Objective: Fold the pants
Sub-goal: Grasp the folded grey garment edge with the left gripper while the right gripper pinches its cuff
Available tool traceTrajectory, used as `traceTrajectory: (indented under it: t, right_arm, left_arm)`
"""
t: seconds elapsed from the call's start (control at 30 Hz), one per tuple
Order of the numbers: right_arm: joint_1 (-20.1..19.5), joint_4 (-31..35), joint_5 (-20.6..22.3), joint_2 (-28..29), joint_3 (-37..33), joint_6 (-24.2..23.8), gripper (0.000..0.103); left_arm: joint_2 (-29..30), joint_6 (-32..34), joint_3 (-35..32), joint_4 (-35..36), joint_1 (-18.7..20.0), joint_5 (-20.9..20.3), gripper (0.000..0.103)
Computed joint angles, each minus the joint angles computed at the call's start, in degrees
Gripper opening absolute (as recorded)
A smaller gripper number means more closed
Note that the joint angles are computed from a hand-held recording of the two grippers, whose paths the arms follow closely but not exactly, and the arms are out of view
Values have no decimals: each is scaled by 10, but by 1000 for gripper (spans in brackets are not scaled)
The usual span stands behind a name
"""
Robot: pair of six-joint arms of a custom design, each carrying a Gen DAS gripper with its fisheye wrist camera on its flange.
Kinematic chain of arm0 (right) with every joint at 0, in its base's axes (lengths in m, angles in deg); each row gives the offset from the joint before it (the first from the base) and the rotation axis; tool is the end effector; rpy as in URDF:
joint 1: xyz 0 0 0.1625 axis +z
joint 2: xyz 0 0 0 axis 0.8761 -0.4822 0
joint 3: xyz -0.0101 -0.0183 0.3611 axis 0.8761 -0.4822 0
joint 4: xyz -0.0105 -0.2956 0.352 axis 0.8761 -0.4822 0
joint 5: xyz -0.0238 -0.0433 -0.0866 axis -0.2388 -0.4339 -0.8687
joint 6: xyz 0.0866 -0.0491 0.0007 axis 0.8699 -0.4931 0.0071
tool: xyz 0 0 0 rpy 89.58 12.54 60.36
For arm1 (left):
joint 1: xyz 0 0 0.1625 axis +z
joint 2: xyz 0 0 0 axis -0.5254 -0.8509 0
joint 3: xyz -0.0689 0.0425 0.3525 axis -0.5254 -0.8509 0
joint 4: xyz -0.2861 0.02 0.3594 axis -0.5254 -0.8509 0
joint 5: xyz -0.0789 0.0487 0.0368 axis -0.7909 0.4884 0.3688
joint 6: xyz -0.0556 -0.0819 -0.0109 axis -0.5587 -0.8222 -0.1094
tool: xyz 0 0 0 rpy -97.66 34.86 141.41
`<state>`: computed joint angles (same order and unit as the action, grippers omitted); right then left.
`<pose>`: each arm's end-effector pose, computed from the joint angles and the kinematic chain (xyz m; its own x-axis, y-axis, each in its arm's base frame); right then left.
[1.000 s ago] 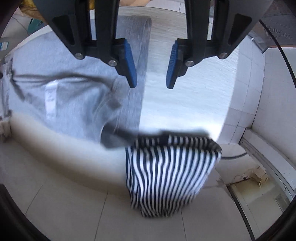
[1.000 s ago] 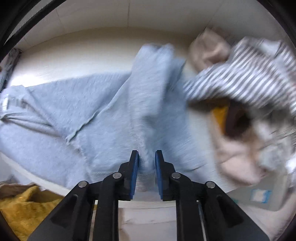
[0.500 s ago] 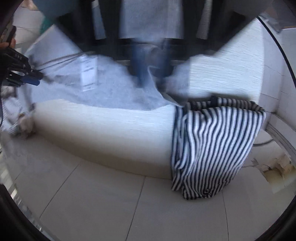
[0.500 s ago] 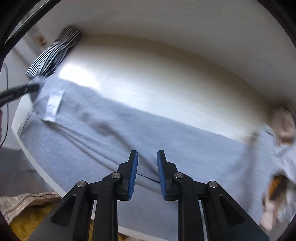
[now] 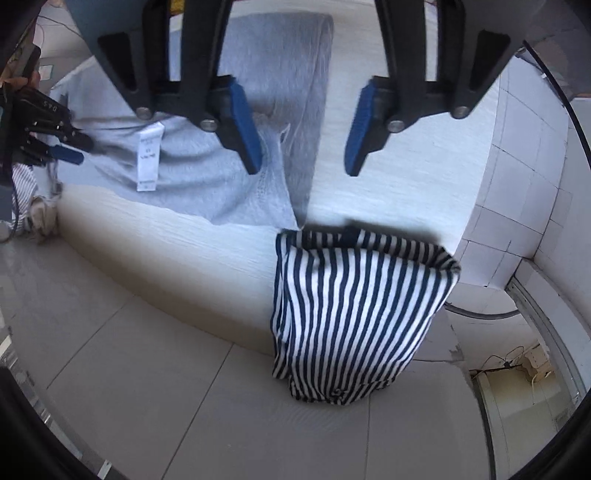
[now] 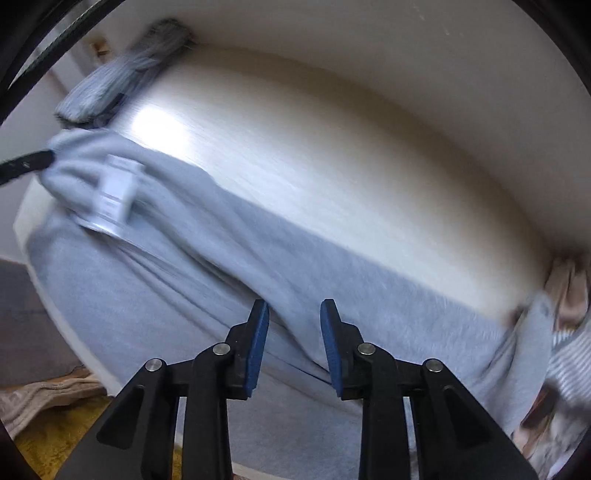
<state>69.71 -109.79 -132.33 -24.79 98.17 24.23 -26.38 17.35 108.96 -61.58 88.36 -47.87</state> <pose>0.2744 -0.2140 0.2382 -0.6886 -0.0633 0.7224 -0.1909 0.9769 -0.0964 -0.0634 -0.4439 0.2288 -0.8084 0.1990 -0.5541 0.3427 0.9243 -0.1681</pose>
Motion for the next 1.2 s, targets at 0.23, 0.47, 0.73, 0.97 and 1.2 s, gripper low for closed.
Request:
traceTrajectory:
  t: [0.23, 0.47, 0.73, 0.97, 1.2]
  right_arm:
    - [32, -158, 55, 120, -43, -156, 31]
    - [45, -307, 118, 270, -90, -239, 31]
    - [9, -375, 131, 400, -139, -282, 31]
    - [-16, -436, 167, 331, -107, -295, 4]
    - [-32, -424, 173, 236, -76, -291, 4]
  left_arm:
    - [-45, -37, 6, 39, 7, 17, 54]
    - [-83, -81, 28, 79, 1, 18, 54]
    - [-137, -116, 51, 102, 8, 1, 54]
    - [-158, -76, 64, 46, 10, -45, 54]
    - [-125, -45, 61, -51, 36, -129, 54]
